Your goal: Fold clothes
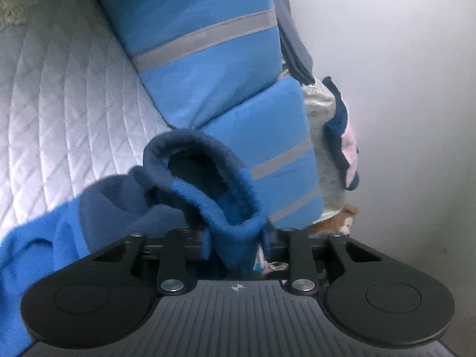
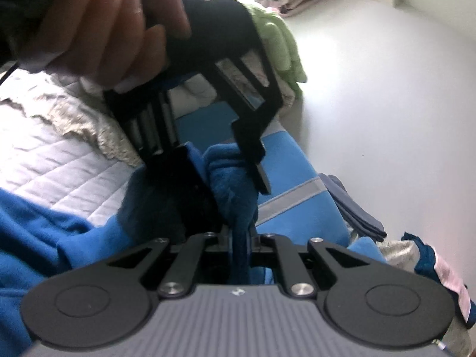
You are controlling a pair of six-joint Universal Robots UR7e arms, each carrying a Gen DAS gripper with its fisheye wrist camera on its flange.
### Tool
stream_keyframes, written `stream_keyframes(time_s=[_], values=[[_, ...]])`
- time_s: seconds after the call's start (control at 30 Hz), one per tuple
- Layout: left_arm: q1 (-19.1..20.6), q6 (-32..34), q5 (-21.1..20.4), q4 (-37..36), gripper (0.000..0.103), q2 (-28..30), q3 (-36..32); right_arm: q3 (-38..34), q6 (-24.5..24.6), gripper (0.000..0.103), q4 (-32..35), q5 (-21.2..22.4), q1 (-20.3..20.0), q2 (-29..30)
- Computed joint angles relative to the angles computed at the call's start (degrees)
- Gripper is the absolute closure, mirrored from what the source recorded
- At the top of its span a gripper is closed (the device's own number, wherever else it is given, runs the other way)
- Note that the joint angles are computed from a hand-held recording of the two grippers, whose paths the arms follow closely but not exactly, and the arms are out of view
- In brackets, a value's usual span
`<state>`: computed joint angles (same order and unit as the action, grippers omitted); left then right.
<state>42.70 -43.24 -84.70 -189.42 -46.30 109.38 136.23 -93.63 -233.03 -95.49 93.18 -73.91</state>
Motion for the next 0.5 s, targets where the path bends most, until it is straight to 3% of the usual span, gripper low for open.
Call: stream_keyframes(time_s=[0.03,0.17,0.23,0.4,0.5], values=[[-0.4,1.4,1.2,0.2,0.081,-0.2,0.1,-0.1,0.2,0.08,-0.4,-0.2,-0.1,0.3],[-1.8,7.3,4.7,0.0,0.082,-0.8,0.3,-1.2,4.8,0.057,-1.4,-2.0,-0.5,1.2],[-2.7,10.7,6.3,-0.6,0.083,-1.0,0.4,-2.0,8.9,0.037,-1.3,-3.3,-0.9,1.2],[-3.9,15.7,7.1,-5.5,0.083,-0.8,1.0,-4.9,23.5,0.031,5.9,-7.9,-2.2,-1.8],[-4.4,17.5,7.0,-7.0,0.083,-0.7,1.0,-6.1,31.4,0.022,11.1,-9.0,-3.3,-4.0]])
